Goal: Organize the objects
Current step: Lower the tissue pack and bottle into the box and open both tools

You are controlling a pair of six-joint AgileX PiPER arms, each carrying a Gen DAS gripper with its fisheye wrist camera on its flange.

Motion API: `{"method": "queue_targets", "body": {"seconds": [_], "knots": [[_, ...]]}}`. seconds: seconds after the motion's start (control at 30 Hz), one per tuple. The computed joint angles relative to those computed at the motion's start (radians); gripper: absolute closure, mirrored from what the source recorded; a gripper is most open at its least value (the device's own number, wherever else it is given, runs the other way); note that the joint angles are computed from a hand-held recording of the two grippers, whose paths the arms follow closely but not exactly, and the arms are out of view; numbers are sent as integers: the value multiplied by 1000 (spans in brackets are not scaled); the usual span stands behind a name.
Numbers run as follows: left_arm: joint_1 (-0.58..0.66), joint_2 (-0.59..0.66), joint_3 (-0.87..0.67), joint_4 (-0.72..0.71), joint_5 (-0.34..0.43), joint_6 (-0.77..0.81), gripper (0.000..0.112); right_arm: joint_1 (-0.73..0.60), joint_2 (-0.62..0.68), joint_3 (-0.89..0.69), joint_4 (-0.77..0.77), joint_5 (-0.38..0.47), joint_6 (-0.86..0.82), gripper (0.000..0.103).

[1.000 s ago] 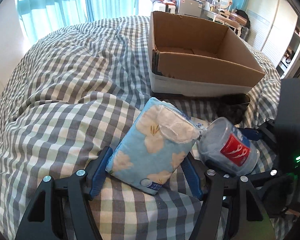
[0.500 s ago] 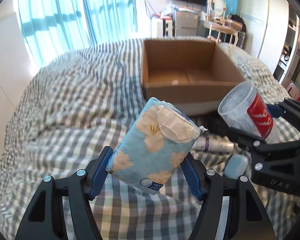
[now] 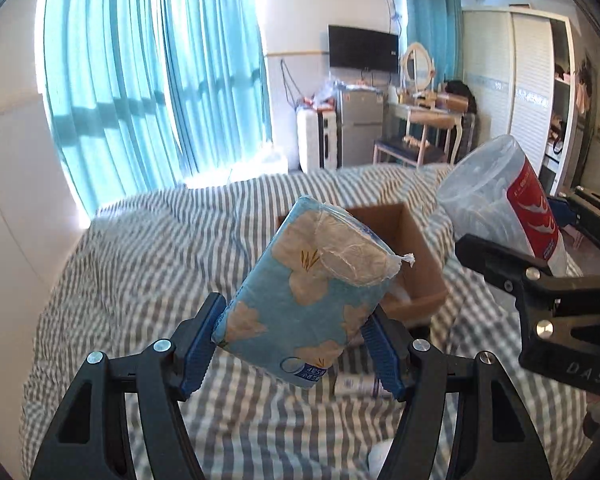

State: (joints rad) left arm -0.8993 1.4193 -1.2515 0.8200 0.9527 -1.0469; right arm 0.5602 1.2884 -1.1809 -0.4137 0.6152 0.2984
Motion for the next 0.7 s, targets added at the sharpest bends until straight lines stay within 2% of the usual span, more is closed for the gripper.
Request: {"method": "queue_targets", "body": {"seconds": [0.13,0.33,0.53,0.7], "knots": [[73,64,-103,-43,-38,94,43,-73,70,-106,138,-1,-128,35],[215,222,-268,-187,-121,260,43,-191,252,-302,328,23,-298,35],[309,430,-430,-336,-173,415,43,-268,518,-564,427,101,-383,35],[347,569,-532,-417,-174,495,43,-301,695,-724,456,159,-416,35]]}}
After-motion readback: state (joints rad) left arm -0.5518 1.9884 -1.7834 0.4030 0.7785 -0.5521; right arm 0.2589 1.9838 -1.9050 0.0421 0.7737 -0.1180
